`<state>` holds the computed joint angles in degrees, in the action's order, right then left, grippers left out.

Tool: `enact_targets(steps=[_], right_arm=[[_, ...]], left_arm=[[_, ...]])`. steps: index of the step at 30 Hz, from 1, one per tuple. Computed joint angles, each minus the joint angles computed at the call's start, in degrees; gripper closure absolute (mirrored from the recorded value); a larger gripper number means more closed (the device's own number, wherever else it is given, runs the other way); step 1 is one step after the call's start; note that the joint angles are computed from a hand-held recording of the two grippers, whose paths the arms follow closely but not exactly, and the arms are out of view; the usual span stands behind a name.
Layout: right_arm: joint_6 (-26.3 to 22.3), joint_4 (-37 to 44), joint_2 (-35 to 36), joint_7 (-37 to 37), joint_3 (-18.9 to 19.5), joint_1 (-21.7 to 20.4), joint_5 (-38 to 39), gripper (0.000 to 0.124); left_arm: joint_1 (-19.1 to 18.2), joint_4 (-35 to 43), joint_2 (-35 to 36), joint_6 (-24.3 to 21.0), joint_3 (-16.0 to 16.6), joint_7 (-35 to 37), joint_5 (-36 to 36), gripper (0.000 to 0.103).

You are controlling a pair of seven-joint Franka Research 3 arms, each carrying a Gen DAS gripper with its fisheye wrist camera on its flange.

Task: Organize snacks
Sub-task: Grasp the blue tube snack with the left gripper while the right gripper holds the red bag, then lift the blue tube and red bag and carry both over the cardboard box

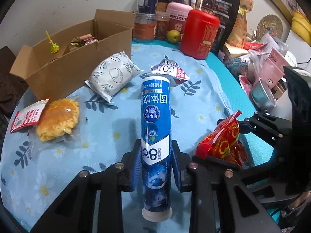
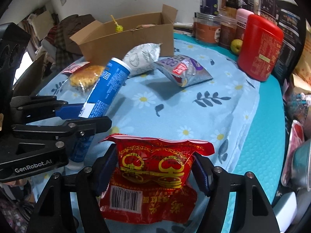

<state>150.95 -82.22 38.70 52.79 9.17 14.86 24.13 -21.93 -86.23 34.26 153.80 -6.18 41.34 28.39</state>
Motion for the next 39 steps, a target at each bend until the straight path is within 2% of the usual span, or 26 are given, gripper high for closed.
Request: enact_targets(steps=[9,17,26,39], right_arm=[[0.06,0.1,-0.64,-5.0,2.35,-0.83,2.75,0.052],[-0.59,0.83,-1.04,-9.34,3.44,-0.38,4.86,0.052],[-1.39,2.91,-1.1,-13.59,4.05,0.57,5.86,0.052],[-6.11,11.27,1.1,-16.35,4.85,1.74,7.81,0.052]], left_arm=[[-2.2,-6.65,-5.57,2.91,3.49,-10.15,6.35,0.075],[-2.34,-11.24,-9.93,3.35,4.73,-20.21,14.7,0.075],[-0.8,-14.67,-14.04,2.79,3.85,-28.82,22.81,0.075],[1.91,-16.09,-17.86,1.7,2.13,-36.72,32.62,0.075]])
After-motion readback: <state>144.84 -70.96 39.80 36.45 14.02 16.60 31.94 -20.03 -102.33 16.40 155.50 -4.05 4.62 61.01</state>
